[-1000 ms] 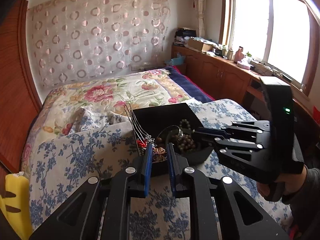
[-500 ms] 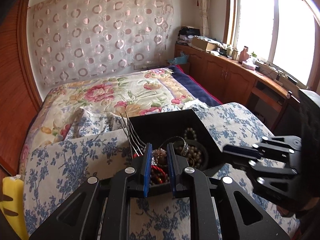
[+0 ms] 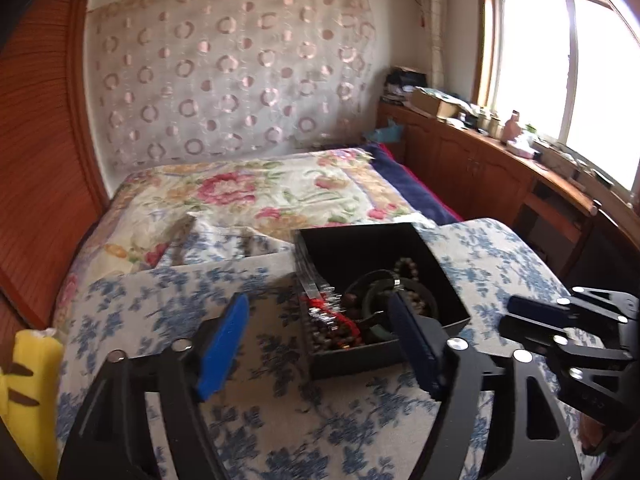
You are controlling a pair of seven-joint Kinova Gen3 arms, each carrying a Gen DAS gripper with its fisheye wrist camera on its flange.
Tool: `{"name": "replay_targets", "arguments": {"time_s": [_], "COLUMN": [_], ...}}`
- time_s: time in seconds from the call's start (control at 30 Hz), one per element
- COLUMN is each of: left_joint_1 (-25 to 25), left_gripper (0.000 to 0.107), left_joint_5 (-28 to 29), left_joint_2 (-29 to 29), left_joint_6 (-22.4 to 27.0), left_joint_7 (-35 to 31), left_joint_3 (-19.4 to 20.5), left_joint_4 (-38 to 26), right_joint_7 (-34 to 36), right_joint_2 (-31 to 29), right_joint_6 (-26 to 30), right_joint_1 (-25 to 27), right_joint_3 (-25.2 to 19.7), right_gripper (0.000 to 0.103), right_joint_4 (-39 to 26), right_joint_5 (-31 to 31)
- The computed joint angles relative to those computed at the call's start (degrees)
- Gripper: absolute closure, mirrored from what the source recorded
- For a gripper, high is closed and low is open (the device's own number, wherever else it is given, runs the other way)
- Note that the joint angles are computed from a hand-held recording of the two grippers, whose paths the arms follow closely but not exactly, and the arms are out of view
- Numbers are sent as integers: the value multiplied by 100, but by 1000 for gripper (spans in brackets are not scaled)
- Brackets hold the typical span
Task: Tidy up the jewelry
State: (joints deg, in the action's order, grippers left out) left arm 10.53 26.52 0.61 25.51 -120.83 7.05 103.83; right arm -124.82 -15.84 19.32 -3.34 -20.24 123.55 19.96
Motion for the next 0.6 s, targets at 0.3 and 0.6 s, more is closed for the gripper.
{"name": "replay_targets", "arguments": {"time_s": [0.3, 0.6], "left_joint_1": [-9, 166], "left_gripper": [12, 12], "left_joint_5": [639, -130], "left_joint_2": [-579, -1349], "left_joint_6": [92, -15], "left_joint_7": [-558, 260], "left_joint_3": [-376, -420], "left_joint_4": [382, 816], "right_joint_7": [-502, -987], "right_joint_2": [-560, -1401], "right_joint_6": [110, 331], "right_joint_1": [460, 1394], "right_joint_3": [-598, -1490], "right_gripper": [43, 3], "right_joint_4": [128, 201], "right_joint_5": [25, 39]}}
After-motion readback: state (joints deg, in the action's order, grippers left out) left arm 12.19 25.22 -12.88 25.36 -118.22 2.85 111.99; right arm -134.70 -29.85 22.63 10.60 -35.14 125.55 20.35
